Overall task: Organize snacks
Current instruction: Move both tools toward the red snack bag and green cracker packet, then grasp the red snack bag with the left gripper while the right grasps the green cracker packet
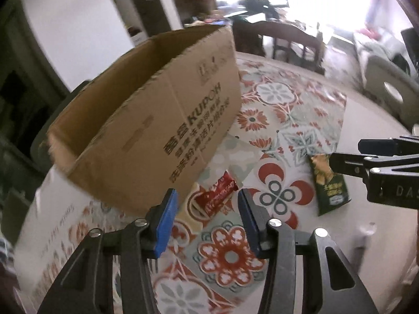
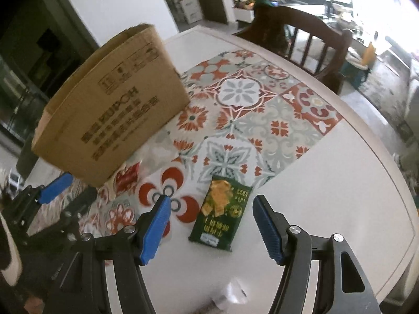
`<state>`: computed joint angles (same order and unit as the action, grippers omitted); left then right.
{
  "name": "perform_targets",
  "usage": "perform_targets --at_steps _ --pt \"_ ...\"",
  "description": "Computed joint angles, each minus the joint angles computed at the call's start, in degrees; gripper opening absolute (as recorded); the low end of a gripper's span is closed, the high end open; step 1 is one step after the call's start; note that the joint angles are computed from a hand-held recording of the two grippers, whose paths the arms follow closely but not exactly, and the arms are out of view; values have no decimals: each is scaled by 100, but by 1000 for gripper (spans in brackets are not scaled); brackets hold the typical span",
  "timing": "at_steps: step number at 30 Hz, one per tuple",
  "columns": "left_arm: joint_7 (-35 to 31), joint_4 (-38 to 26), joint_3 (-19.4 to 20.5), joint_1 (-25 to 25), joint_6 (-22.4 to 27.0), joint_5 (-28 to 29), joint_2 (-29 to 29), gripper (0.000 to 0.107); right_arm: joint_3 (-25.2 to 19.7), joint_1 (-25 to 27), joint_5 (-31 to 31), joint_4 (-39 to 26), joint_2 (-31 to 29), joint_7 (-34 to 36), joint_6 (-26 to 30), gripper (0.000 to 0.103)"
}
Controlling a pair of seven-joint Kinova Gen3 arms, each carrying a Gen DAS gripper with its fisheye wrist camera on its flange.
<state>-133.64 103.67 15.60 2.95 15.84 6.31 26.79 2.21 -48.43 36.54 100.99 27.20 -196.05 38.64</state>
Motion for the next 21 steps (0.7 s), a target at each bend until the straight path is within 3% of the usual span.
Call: perform_targets --at_steps 10,14,21 --pt "-1679 -474 742 -589 165 -250 729 43 181 -238 -170 -503 607 -380 456 66" --pt "-2058 -750 574 -433 501 -232 953 42 221 -372 -133 -778 833 -542 818 66" --pt "-2392 -1073 390 -372 906 77 1197 42 103 -210 -447 -992 1077 -386 911 66"
